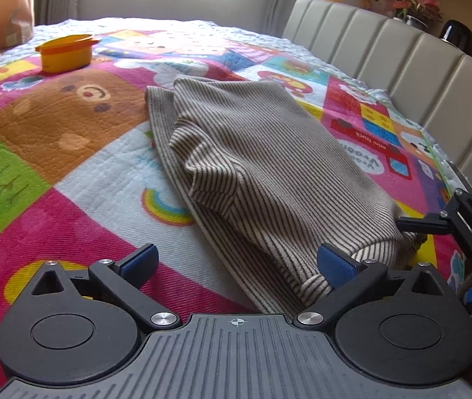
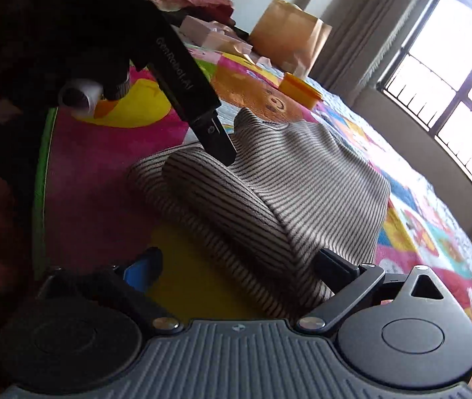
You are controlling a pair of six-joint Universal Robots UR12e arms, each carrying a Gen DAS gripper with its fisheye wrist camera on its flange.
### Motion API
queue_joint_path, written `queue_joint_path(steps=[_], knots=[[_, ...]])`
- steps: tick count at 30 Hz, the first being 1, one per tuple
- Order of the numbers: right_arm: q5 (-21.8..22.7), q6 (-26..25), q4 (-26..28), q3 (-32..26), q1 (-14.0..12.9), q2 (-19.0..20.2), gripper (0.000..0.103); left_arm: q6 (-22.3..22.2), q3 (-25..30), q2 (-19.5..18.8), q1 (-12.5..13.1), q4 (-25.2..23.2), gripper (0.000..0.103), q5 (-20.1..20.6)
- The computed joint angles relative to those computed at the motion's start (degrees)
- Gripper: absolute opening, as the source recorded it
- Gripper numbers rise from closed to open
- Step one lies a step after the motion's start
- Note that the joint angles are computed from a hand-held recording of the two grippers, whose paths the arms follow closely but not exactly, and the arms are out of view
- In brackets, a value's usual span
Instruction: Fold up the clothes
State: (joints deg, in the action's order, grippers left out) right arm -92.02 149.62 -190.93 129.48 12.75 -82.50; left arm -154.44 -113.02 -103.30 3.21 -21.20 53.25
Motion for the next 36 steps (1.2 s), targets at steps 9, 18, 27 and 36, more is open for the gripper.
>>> queue_joint_path(steps=[9,18,27,36], knots=[[11.9,23.6,7.4,-2.5,-6.7,-1.6,0.085,5.5,-0.5,2.3,2.2,-3.0,0.103,-6.4],[18.4,33.2,8.0,-2.2,-10.2,-1.5,0.085,17.8,-0.1,3.1,1.6,-11.2,0.103,-7.8],[10.2,21.2,5.3,-0.9,-6.6,-3.0,0.090,13.0,0.1,0.2,-2.8,-2.3,0.103,3.9],[0.1,13.3,5.8,1.2,-5.2,-3.8,0.095,3.9,2.2,-1.0,-2.5,-0.5,0.103,-0.3]])
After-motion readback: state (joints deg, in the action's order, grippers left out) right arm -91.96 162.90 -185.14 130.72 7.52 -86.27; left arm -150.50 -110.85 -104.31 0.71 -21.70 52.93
